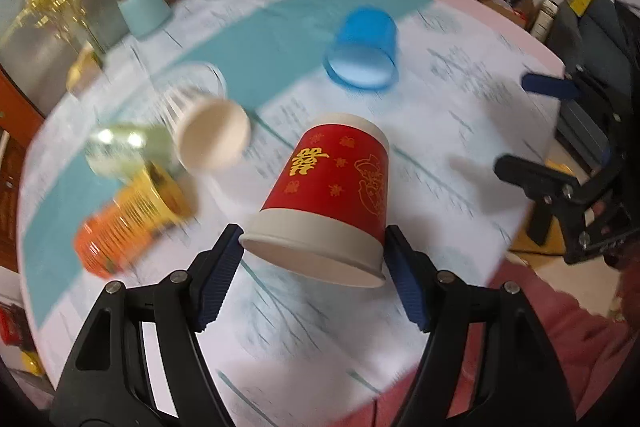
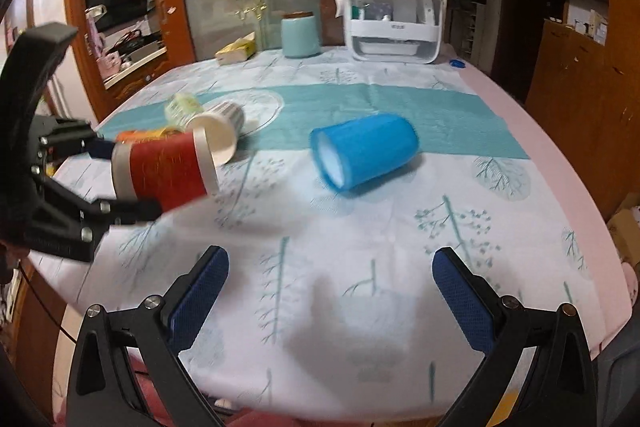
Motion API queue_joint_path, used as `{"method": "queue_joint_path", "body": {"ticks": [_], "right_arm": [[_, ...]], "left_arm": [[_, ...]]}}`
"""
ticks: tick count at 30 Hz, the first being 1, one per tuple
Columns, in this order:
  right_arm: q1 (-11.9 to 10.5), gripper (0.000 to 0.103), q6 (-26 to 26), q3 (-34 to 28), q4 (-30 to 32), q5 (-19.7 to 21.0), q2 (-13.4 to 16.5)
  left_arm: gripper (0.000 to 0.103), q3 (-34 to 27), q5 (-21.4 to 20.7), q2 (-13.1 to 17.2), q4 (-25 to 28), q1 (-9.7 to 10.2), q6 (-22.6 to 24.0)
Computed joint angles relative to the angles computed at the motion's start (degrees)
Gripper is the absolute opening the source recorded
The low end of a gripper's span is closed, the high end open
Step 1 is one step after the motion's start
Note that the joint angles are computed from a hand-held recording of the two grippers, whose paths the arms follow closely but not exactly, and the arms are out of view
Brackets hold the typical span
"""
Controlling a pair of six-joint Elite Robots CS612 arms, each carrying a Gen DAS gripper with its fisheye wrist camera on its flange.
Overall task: Flip cup upright
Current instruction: 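Lift the cup with the left tool and turn it toward the right tool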
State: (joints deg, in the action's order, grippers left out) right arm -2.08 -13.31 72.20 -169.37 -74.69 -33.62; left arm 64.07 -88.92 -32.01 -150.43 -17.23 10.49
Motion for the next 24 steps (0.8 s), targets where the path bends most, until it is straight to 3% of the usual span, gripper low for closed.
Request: {"method": "queue_joint_path", "body": {"ticks": [12, 24], "right_arm": [[0.57, 0.103, -7.84, 4.97, 1.90, 1.87, -2.81], [1.01, 0.103, -12.61, 3.06, 6.07, 2.39, -2.10]], "left_arm": [[0.070, 1.56, -2.46, -0.09, 2.14, 0.00, -1.18], [0.074, -1.45, -5.66, 1.34, 7.70, 0.96, -3.28]]}}
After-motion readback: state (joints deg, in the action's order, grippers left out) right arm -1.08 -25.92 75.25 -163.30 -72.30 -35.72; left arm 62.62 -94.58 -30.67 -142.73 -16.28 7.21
